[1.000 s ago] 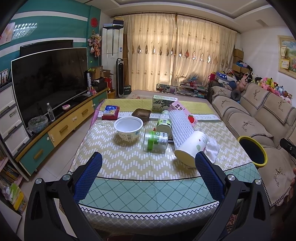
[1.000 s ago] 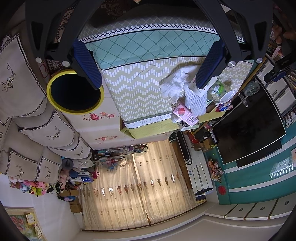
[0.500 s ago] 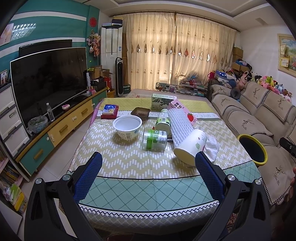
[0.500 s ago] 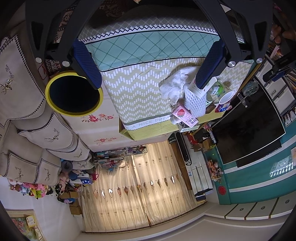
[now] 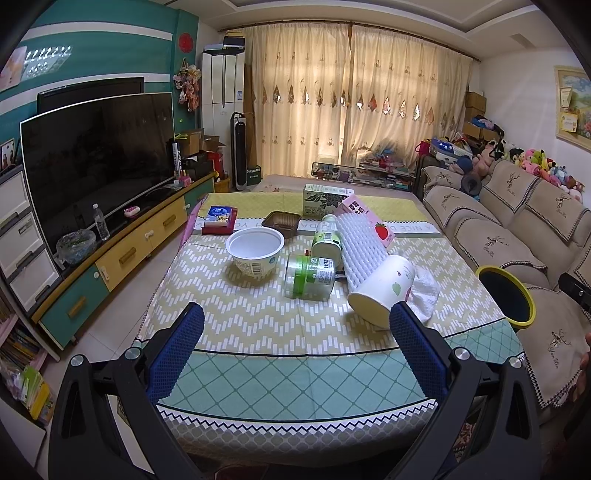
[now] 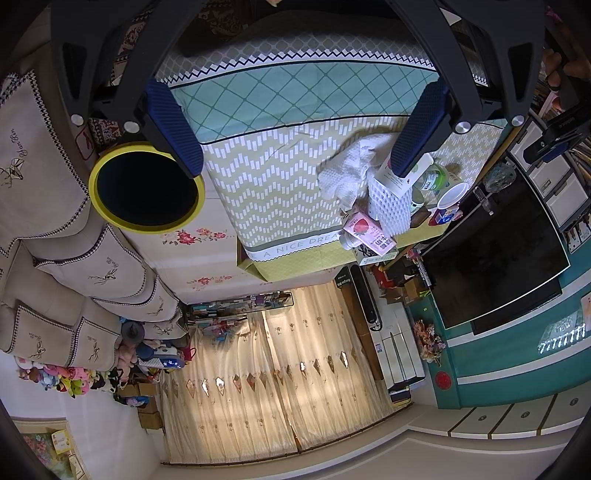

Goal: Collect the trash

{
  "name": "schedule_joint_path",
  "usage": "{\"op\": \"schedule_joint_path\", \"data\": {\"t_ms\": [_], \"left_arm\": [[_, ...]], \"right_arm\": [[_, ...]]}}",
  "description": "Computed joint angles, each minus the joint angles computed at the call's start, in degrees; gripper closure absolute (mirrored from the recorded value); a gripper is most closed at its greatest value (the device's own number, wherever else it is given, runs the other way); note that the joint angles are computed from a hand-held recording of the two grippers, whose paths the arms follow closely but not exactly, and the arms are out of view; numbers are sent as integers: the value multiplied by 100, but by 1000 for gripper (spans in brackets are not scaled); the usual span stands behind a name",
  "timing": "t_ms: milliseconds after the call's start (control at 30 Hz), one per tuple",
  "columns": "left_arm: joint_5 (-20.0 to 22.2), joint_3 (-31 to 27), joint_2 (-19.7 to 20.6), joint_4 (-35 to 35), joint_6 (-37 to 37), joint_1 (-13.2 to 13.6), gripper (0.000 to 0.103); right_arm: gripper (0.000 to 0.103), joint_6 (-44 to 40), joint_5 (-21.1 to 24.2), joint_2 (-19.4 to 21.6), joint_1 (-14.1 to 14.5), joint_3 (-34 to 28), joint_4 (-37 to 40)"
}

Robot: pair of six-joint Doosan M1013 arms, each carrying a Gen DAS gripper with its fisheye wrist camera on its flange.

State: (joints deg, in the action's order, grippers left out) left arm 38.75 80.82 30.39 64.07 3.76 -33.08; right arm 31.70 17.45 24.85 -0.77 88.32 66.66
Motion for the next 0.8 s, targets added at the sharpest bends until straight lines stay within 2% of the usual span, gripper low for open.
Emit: {"op": "schedule_joint_path", "data": {"t_ms": [800], "left_arm": [[5, -7, 11, -53, 50, 10, 4]], "right_arm": [[6, 75, 32, 39, 7, -11, -95]]}}
